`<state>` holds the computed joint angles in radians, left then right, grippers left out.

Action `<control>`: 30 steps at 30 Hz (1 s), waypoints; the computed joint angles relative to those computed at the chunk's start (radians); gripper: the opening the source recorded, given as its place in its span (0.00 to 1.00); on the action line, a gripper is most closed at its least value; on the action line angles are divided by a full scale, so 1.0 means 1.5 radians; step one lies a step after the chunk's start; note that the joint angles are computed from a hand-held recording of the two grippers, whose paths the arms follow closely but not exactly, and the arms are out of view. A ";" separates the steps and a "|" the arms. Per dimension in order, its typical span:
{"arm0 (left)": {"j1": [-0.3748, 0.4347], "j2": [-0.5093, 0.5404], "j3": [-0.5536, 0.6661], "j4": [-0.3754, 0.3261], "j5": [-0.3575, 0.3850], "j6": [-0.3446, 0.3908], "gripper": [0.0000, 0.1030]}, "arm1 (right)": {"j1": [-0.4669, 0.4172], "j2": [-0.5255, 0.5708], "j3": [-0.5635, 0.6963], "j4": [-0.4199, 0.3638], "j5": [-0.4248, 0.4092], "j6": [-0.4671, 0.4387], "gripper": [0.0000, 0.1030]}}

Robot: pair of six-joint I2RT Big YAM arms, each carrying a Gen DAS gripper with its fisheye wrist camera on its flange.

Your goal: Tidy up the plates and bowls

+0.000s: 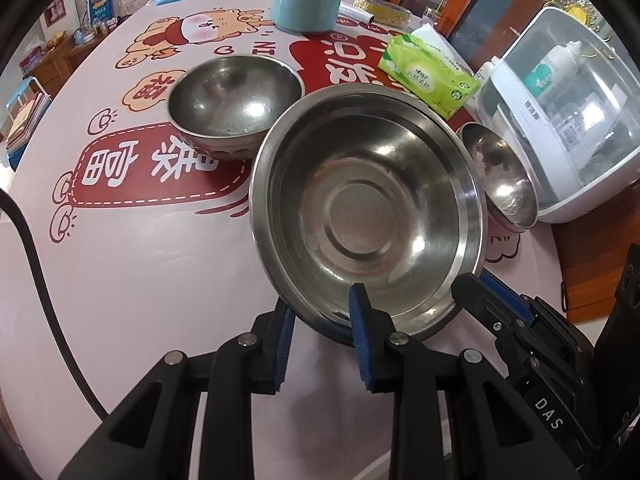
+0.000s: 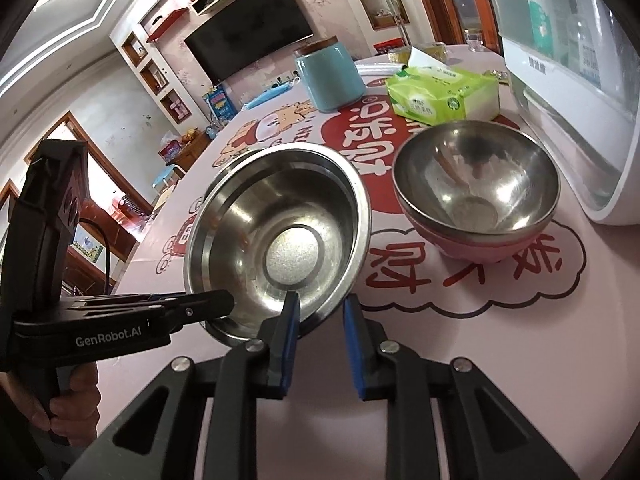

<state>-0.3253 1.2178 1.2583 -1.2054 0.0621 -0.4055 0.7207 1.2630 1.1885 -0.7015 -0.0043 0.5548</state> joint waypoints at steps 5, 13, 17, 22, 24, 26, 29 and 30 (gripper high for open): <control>0.001 -0.025 -0.003 -0.010 0.005 0.002 0.25 | 0.012 -0.006 0.011 -0.014 0.009 -0.009 0.20; 0.003 -0.091 -0.020 -0.029 0.005 0.001 0.25 | 0.049 -0.017 0.030 -0.038 0.032 -0.008 0.20; 0.014 -0.133 -0.035 -0.041 0.012 -0.007 0.25 | 0.075 -0.024 0.040 -0.051 0.044 -0.015 0.20; 0.019 -0.191 -0.055 -0.064 0.011 -0.026 0.25 | 0.118 -0.038 0.045 -0.066 0.067 -0.013 0.20; 0.020 -0.216 -0.062 -0.078 0.010 -0.032 0.25 | 0.136 -0.044 0.045 -0.070 0.073 -0.009 0.20; 0.021 -0.239 -0.069 -0.093 0.009 -0.039 0.25 | 0.151 -0.047 0.047 -0.077 0.079 -0.007 0.20; 0.018 -0.275 -0.080 -0.117 0.005 -0.053 0.25 | 0.182 -0.049 0.053 -0.092 0.097 -0.006 0.20; 0.016 -0.287 -0.085 -0.124 0.005 -0.059 0.26 | 0.189 -0.049 0.055 -0.096 0.101 -0.005 0.20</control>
